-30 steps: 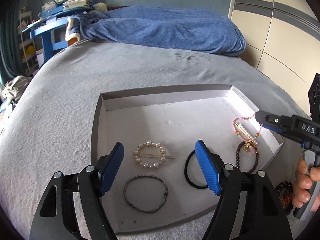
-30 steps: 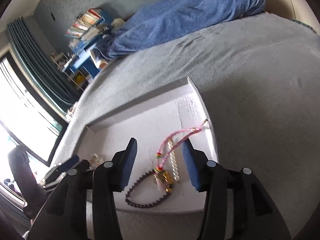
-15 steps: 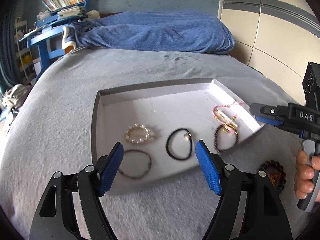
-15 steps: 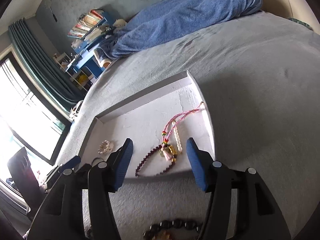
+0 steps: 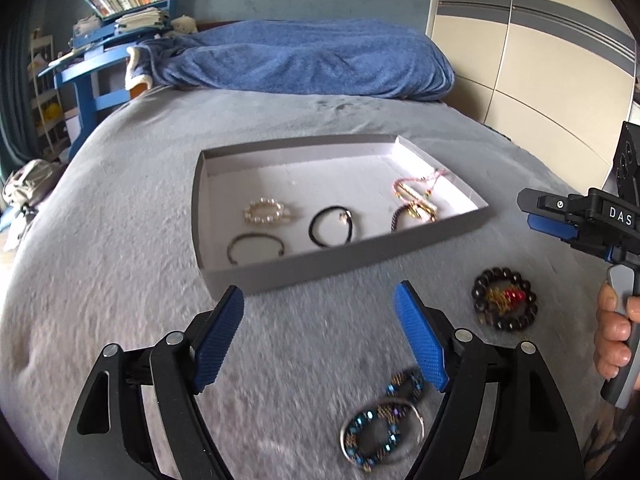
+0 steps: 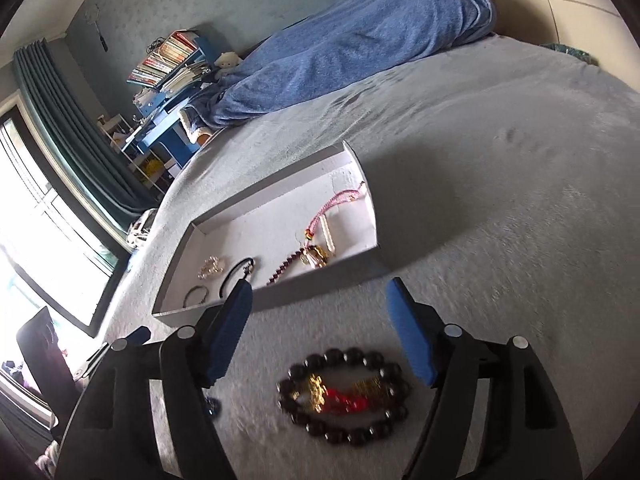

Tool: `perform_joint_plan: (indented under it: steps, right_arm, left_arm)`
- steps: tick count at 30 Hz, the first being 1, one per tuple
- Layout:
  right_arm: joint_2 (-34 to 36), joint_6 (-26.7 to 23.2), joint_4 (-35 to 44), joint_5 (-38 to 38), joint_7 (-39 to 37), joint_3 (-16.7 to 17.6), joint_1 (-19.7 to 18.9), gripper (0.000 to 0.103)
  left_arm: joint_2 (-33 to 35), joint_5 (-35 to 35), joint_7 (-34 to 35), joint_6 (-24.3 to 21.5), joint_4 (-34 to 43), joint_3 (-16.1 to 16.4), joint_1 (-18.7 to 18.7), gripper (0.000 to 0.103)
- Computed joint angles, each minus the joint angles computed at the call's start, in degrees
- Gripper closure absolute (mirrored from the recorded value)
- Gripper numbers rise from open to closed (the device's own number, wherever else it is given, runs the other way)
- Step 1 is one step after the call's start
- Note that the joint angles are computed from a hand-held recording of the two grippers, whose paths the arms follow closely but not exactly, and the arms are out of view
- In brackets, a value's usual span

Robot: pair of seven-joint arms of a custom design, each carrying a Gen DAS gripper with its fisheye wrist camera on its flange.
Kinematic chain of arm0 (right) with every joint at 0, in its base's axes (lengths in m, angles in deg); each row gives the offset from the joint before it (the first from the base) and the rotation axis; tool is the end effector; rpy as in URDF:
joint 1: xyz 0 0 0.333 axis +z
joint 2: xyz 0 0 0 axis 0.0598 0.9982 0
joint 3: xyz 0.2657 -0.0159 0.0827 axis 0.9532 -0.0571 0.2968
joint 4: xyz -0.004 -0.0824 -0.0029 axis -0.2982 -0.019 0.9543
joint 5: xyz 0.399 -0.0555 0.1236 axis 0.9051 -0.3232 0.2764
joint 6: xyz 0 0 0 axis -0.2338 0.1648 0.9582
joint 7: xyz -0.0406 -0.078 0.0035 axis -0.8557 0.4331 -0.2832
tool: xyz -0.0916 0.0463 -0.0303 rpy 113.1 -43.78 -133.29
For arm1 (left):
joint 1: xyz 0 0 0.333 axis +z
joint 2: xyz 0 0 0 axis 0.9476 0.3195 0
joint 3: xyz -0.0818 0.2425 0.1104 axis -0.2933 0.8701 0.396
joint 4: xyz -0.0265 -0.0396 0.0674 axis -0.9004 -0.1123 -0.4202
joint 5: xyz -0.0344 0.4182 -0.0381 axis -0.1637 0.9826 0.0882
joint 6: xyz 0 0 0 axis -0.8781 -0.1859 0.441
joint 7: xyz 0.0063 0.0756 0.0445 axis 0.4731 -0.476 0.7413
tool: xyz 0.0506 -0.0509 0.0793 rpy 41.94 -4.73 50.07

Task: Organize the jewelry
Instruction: 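Move both tools back over the black bead bracelet and blue beaded bracelet, then grasp the red tassel earring lying on the black bead bracelet with the right tool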

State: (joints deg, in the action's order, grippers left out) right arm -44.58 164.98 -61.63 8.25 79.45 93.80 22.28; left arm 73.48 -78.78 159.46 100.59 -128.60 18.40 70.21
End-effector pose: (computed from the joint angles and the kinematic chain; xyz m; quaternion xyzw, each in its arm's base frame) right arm 0.6992 0.3048 0.5165 -0.5852 0.6779 -0.1227 0.4277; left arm 0.6543 -0.0882 0.4856 -0.5563 0.7176 -0.3611 0.2127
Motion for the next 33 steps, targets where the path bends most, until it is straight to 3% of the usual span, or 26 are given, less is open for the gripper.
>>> perform_joint_plan:
  steps: [11, 19, 26, 31, 33]
  right_arm:
    - [-6.38, 0.93, -8.53, -3.94, 3.96, -1.85, 0.98, 0.026]
    - [-11.22, 0.8, -14.45, -12.19, 12.95, -5.02, 2.45, 0.025]
    - [-12.92, -1.59, -16.4, -16.8, 12.99, -4.36, 1.67, 0.025]
    - [-12.84, -2.34, -16.4, -16.16, 8.89, -3.04, 0.8, 0.039]
    - [-12.22, -2.76, -15.8, -13.86, 5.53, -1.94, 0.18, 0.051]
  left_arm:
    - [-5.3, 0.31, 1.23, -0.34, -7.09, 0.19, -1.35, 0.024]
    - [-9.06, 0.87, 2.53, 0.8, -11.95, 0.58, -2.87, 0.024]
    - [-11.25, 0.98, 3.63, 1.27, -14.64, 1.11, -3.79, 0.024]
    - [-11.66, 1.19, 3.29, 0.69, -15.12, 1.39, -3.93, 0.024]
    - [-11.53, 1.91, 2.68, 0.57, -15.04, 1.36, -3.87, 0.024]
